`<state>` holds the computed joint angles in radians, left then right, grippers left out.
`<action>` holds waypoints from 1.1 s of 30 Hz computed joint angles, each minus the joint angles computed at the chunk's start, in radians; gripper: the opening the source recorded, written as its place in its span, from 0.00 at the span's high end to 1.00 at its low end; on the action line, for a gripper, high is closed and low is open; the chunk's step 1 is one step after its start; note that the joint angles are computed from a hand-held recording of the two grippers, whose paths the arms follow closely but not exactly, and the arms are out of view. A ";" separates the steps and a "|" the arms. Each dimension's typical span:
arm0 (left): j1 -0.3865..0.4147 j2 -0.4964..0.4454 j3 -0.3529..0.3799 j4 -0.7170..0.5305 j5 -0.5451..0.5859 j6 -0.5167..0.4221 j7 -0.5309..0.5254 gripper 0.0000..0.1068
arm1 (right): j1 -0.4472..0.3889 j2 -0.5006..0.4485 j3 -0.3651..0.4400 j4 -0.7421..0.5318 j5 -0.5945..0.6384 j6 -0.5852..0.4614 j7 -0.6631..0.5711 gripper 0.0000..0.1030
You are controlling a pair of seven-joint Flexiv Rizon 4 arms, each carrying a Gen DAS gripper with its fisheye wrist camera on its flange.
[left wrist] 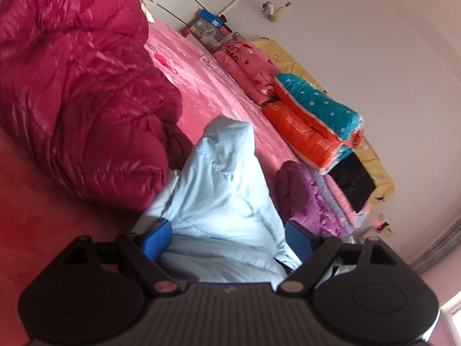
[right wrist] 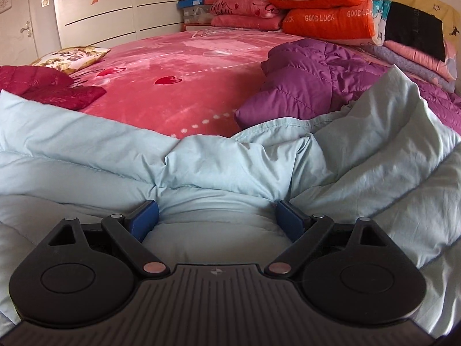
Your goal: Fold large clothes
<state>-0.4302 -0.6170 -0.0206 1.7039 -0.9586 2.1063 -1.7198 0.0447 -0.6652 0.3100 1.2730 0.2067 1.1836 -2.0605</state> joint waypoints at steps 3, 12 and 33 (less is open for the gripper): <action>-0.055 0.000 0.044 -0.016 -0.096 -0.011 0.100 0.19 | -0.008 -0.004 0.010 -0.003 0.009 0.002 -0.012 0.00; 0.022 0.081 -0.038 0.130 0.031 0.057 0.059 0.20 | -0.132 0.067 0.116 0.031 0.194 0.064 -0.101 0.00; -0.107 0.086 0.016 0.183 -0.030 0.008 0.109 0.20 | -0.408 0.214 -0.025 0.132 0.722 -0.301 0.097 0.00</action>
